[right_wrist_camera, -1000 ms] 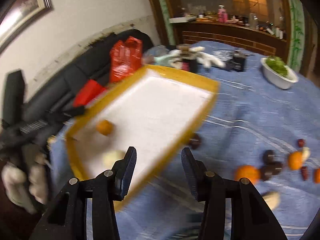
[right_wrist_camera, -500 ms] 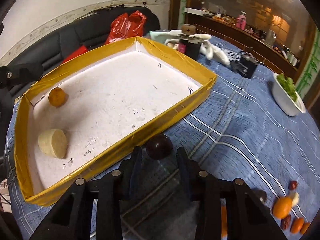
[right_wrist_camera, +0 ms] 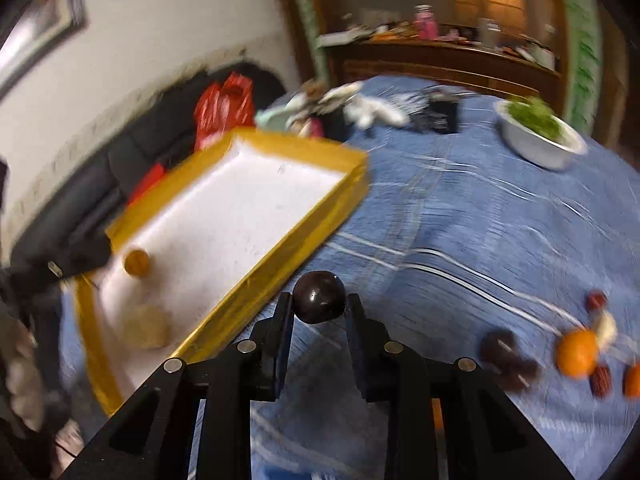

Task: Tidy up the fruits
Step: 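Grasp a dark plum with the right tool while the left tool grasps a yam piece, then lower the yam piece and plum into the white tray and open both tools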

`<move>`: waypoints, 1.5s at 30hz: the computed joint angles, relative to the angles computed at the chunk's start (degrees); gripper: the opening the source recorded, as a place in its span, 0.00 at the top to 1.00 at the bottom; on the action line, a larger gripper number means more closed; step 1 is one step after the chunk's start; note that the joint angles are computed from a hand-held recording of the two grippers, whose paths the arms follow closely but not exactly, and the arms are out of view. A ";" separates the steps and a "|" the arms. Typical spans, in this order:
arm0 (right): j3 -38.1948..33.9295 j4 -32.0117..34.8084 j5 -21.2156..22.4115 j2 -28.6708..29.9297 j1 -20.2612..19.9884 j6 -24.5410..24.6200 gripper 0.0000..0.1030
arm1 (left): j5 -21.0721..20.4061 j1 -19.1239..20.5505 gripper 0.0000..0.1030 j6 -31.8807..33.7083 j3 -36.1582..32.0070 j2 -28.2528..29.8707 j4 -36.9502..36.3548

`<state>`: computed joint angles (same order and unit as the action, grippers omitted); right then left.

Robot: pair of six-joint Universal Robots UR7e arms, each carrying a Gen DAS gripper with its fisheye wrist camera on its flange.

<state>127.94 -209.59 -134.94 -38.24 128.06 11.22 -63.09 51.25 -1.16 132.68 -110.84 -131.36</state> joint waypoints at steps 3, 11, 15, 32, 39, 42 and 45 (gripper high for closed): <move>5.55 -2.70 -4.89 -2.66 2.81 5.95 0.72 | -0.75 -2.67 0.36 -0.44 1.52 -0.69 1.96; 17.27 -7.10 -11.45 -6.21 7.55 20.75 0.72 | -4.38 -11.20 0.36 -1.77 7.00 3.42 4.23; 20.63 -10.90 -12.29 -5.94 8.29 23.32 0.72 | -6.19 -15.98 0.36 -0.53 10.10 6.20 0.99; 23.62 -14.01 -13.11 -5.19 11.25 28.21 0.72 | 0.07 -24.53 0.72 4.03 15.40 19.10 -10.45; 18.30 -6.86 -10.79 -5.85 11.67 25.11 0.72 | -2.45 -17.83 0.72 0.56 10.64 7.54 -3.77; 13.77 -4.10 -8.06 -4.93 11.23 21.08 0.71 | 0.30 -13.10 0.72 1.02 7.69 3.65 -1.66; 8.33 -1.19 -4.16 -3.37 10.00 16.52 0.71 | 4.85 -8.21 0.72 2.92 4.91 2.25 -1.50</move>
